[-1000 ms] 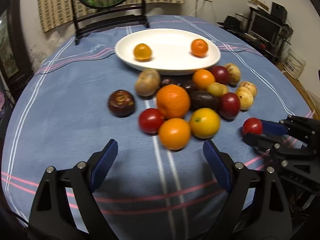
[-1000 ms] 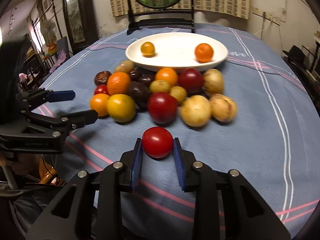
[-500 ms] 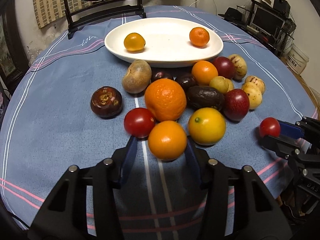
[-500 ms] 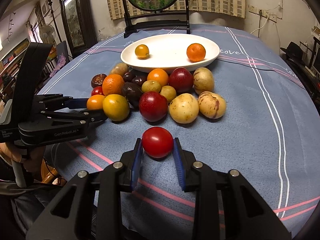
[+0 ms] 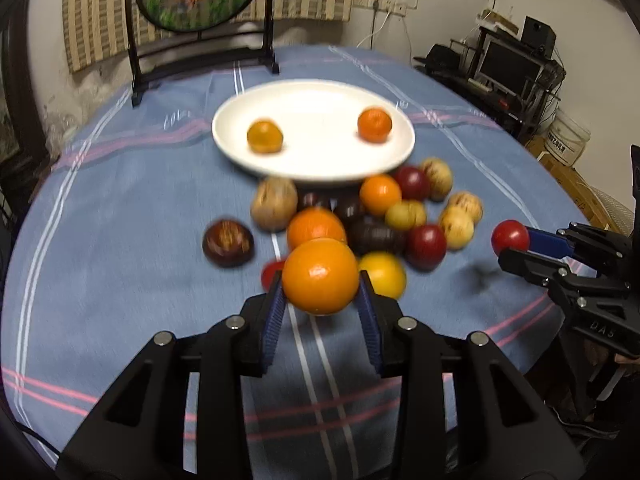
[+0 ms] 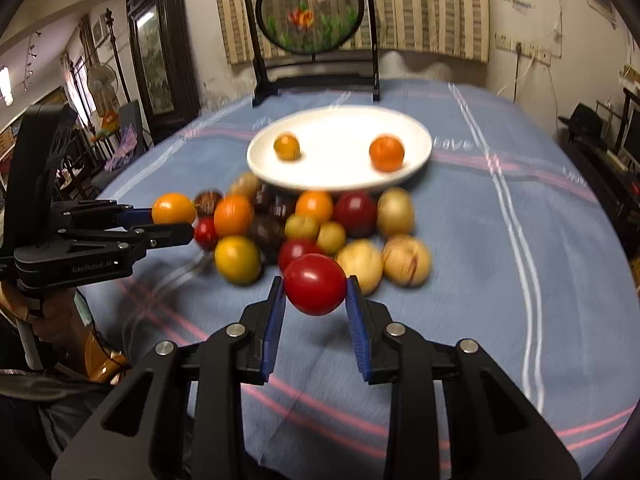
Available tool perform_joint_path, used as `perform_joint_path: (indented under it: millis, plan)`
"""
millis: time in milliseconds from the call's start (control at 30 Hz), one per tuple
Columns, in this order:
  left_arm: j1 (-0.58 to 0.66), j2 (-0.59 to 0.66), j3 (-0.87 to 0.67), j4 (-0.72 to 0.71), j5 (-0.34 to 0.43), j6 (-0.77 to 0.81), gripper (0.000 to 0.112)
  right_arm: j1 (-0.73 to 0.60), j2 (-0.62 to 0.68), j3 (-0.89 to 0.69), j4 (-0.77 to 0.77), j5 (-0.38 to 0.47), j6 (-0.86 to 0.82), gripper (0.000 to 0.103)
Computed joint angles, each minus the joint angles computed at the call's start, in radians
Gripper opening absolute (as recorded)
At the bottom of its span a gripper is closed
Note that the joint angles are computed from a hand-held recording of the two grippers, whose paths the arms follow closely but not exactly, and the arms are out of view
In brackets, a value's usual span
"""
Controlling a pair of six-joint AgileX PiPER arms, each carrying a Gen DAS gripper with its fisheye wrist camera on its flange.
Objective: Organize fruits
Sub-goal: 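Move both held tomatoes over the white plate and release them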
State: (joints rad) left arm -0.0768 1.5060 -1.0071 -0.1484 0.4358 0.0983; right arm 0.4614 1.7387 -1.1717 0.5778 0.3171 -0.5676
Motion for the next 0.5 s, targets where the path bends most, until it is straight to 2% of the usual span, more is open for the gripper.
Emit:
perform_joint_path:
  millis: [100, 167, 300, 500]
  plan:
    - [-0.004, 0.051, -0.095, 0.095, 0.013, -0.089, 0.036, -0.003, 0.027, -0.074, -0.044, 0.005, 0.045, 0.031]
    - [-0.001, 0.103, -0.172, 0.117, 0.032, -0.111, 0.036, -0.004, 0.08, -0.173, -0.086, 0.042, 0.086, 0.031]
    - [0.0, 0.268, -0.391, 0.168, 0.107, -0.161, 0.036, 0.018, 0.235, -0.429, -0.285, 0.149, 0.266, 0.031]
    - [0.016, 0.475, -0.659, 0.191, 0.235, -0.187, 0.036, 0.033, 0.511, -0.866, -0.429, 0.391, 0.402, 0.031]
